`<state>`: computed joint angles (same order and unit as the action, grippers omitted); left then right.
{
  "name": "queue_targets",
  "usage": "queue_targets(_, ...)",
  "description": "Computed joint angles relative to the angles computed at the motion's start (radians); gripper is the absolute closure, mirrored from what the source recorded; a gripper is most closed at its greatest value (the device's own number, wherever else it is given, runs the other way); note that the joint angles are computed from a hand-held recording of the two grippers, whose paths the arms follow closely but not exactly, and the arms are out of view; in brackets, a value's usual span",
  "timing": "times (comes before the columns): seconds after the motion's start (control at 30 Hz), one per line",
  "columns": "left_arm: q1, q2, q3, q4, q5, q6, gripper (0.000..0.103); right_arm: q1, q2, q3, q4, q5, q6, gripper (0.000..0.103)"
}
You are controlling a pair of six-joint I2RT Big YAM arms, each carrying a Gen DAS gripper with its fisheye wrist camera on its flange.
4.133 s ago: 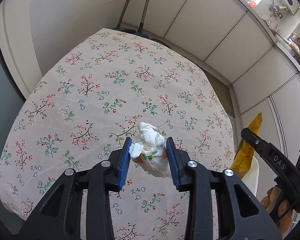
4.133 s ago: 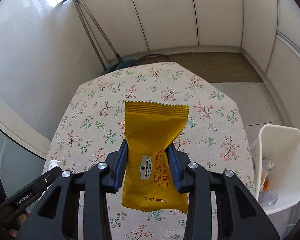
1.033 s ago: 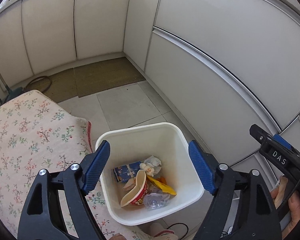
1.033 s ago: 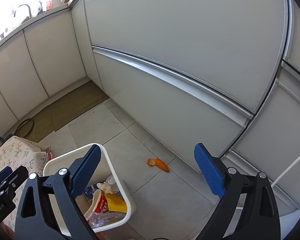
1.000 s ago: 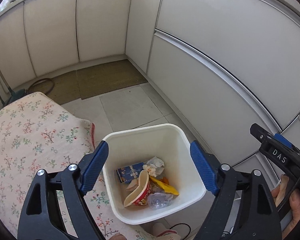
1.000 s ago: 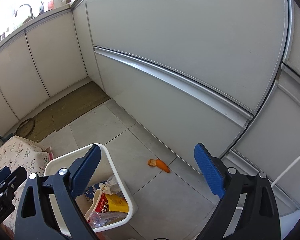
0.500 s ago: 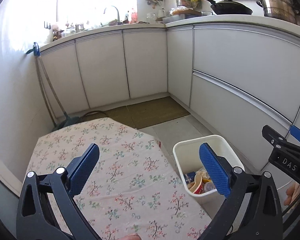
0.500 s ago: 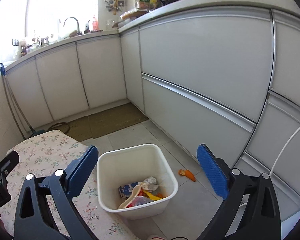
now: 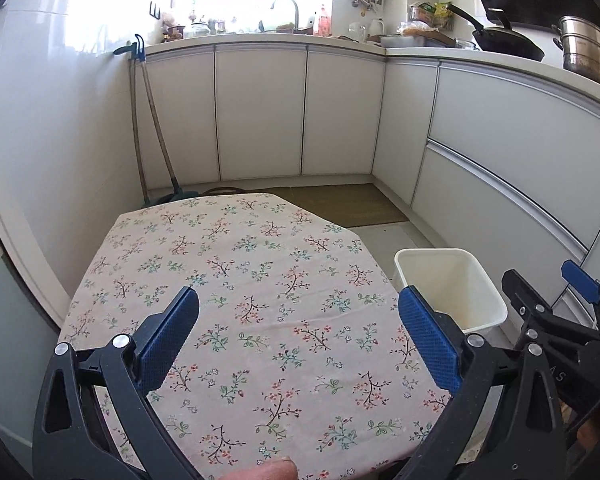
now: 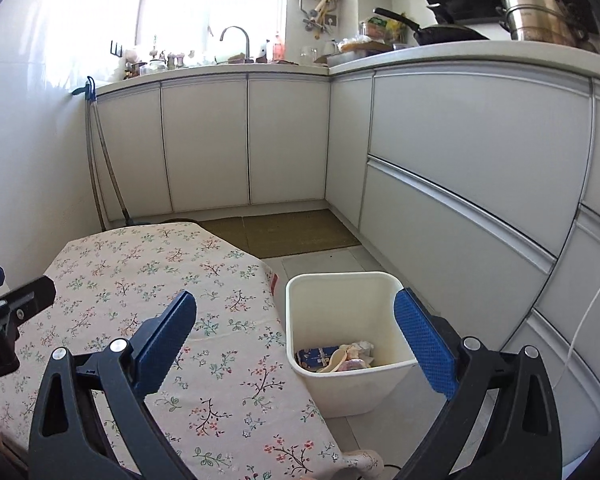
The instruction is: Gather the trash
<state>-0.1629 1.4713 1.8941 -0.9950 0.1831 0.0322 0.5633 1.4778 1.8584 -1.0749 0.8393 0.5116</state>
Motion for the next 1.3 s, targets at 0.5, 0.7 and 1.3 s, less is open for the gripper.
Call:
queue_targets(0.5, 0.027, 0.015, -0.005, 0.0, 0.008, -0.002, 0.007, 0.015, 0.035, 0.021, 0.011, -0.005, -0.014, 0.007)
queue_targets(0.7, 0.029, 0.028, 0.011, -0.015, 0.003, -0.01, 0.007, 0.014, 0.036, 0.016, 0.021, -0.016, -0.029, 0.007)
queue_targets(1.3, 0.0, 0.006, -0.048, 0.063, -0.035, 0.062, 0.013, -0.016, 0.044, 0.025, -0.011, -0.071, 0.018, 0.007)
